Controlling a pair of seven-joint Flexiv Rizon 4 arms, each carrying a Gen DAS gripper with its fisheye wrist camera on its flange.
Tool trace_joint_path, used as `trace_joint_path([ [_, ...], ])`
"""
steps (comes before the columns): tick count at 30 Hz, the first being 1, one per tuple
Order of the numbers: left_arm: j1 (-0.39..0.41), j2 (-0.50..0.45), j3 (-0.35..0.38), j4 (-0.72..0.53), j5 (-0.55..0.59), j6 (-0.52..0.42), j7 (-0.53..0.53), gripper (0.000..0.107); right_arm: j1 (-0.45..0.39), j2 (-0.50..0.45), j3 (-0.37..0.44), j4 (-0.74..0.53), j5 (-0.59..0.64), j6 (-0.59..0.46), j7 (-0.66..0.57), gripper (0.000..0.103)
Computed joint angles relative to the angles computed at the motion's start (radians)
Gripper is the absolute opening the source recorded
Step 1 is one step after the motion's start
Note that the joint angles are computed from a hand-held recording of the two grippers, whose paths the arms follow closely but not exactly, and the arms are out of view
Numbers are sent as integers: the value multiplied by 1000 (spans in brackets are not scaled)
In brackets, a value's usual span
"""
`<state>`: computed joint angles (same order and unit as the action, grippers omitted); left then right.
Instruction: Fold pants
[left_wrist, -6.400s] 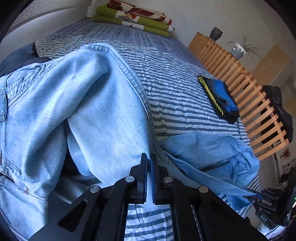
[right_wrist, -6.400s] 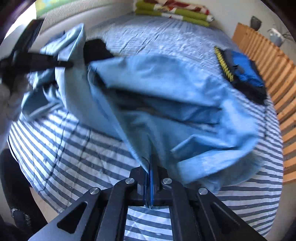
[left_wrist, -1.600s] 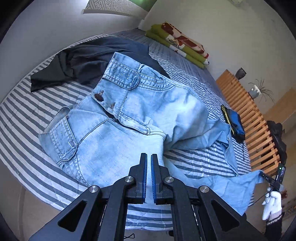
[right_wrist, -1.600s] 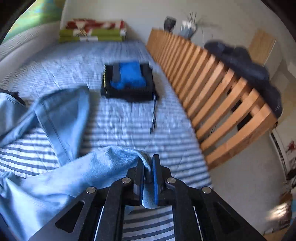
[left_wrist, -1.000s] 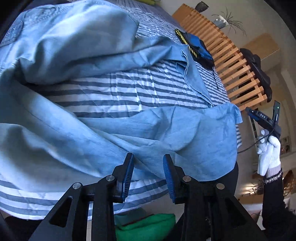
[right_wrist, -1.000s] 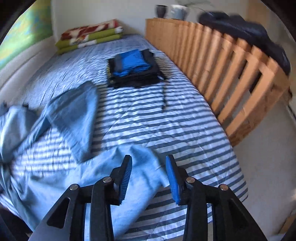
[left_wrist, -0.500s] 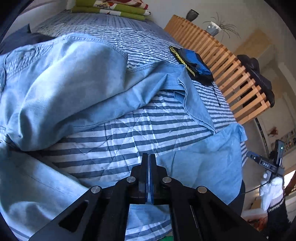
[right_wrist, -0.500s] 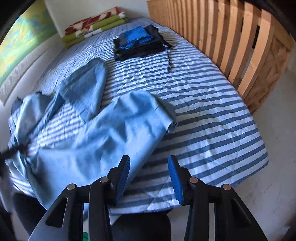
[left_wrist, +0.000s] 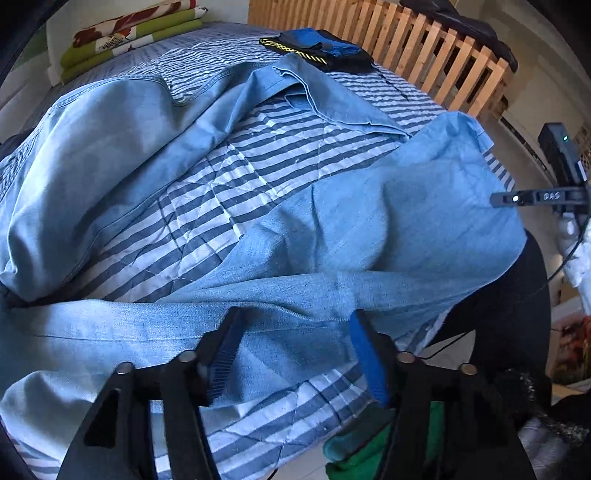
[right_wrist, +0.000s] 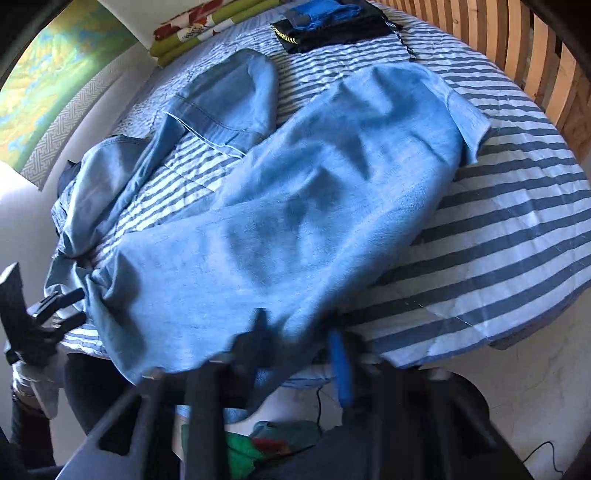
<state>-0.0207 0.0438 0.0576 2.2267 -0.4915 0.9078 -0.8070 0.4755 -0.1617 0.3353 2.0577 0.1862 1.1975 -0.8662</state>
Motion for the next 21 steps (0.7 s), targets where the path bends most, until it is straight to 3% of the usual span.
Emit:
trace_joint_path([
  [1, 3, -11, -1, -9, 21, -8, -11, 4, 0, 11, 1, 9, 11, 32, 12, 3],
  [2, 5, -14, -1, -11, 19, -12, -13, 0, 2, 27, -2, 22, 7, 66, 30, 3],
  [8, 5, 60, 24, 25, -47, 47, 65, 3, 11, 146, -41, 84, -184, 126, 208, 2],
  [9, 12, 68, 29, 20, -25, 43, 57, 16, 9, 157, -42, 82, -203, 129, 228, 2],
  [10, 20, 72, 33, 14, -2, 46, 43, 44, 4, 172, -43, 87, -221, 135, 244, 2],
  [12, 28, 80, 44, 22, 2, 82, 49, 80, -4, 203, -43, 92, -243, 133, 258, 2],
  [16, 52, 60, 51, 9, 36, 110, 41, 82, 4, 239, -34, 78, -245, 103, 252, 2],
  [18, 59, 31, 48, -9, 28, 108, 40, 74, 4, 249, -33, 71, -265, 86, 245, 2],
  [21, 75, -25, 32, -53, 82, 99, -27, 24, 7, 230, -49, 34, -240, 66, 204, 2],
])
